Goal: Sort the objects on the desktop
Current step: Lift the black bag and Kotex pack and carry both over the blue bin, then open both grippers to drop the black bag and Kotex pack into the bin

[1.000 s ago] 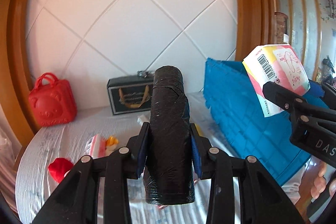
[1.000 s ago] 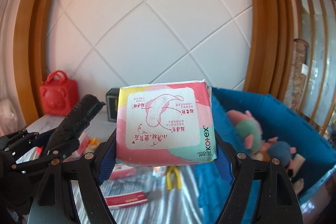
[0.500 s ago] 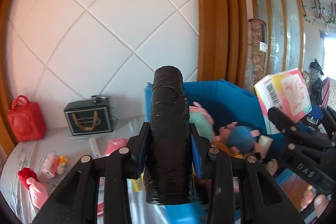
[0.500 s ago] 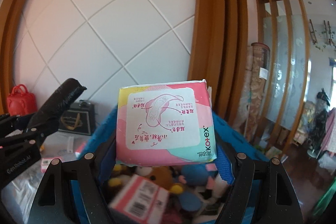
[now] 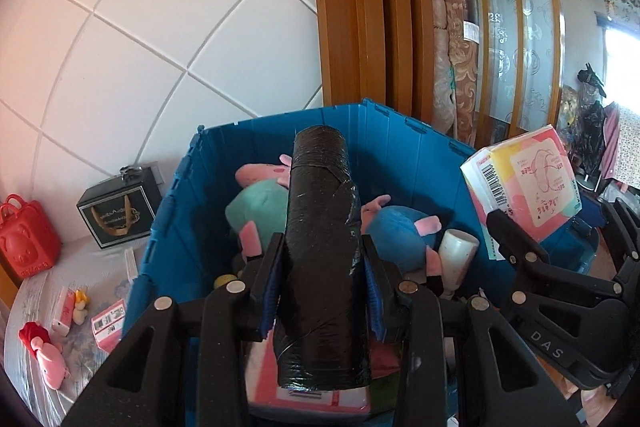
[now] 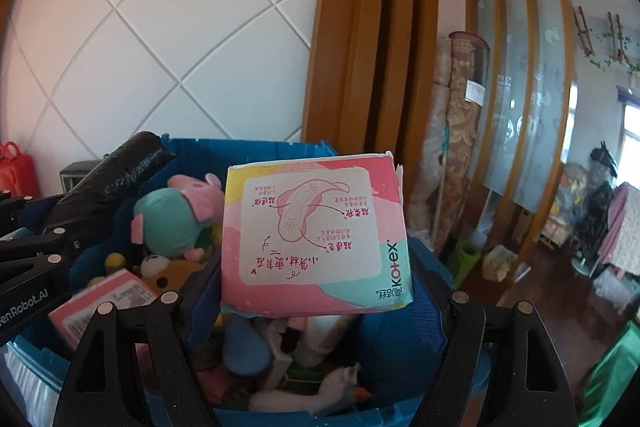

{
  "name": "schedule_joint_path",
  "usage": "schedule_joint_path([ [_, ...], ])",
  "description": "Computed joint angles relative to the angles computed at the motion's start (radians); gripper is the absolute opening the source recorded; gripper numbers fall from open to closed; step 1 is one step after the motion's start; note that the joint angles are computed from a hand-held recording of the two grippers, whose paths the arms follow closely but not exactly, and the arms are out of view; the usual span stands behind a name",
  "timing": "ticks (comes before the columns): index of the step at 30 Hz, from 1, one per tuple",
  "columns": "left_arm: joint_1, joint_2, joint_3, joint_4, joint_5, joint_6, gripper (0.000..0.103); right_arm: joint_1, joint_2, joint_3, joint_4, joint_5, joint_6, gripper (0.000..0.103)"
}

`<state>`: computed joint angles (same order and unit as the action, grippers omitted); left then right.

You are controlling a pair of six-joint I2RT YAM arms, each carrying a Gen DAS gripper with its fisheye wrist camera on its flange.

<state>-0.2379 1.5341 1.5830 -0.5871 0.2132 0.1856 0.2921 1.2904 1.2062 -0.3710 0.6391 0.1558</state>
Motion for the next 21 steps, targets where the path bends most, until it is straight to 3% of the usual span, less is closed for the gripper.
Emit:
schedule_joint_path([
  [3, -0.025, 0.023, 0.016, -0.007, -0.023, -0.025, 0.036, -0.010, -0.012, -0.016, 0.000, -0.010, -0.014, 0.080],
  [5, -0.031, 0.019, 0.004, 0.014, -0.038, -0.026, 0.044, -0.031, -0.010, -0.016, 0.001, -0.029, -0.029, 0.080],
  [7, -0.035, 0.006, -0.015, 0.039, -0.045, -0.027, 0.068, -0.048, -0.010, -0.022, 0.007, -0.046, -0.037, 0.081],
  [9, -0.036, -0.015, -0.046, 0.074, -0.049, -0.039, 0.074, -0.052, -0.013, -0.028, 0.013, -0.053, -0.043, 0.086],
  [11, -0.038, -0.018, -0.052, 0.078, -0.049, -0.045, 0.077, -0.045, -0.021, -0.039, 0.029, -0.035, -0.052, 0.103],
  [21, 0.011, -0.064, -0.085, 0.059, -0.026, -0.052, 0.078, 0.001, -0.092, -0.081, 0.034, 0.001, -0.063, 0.103],
])
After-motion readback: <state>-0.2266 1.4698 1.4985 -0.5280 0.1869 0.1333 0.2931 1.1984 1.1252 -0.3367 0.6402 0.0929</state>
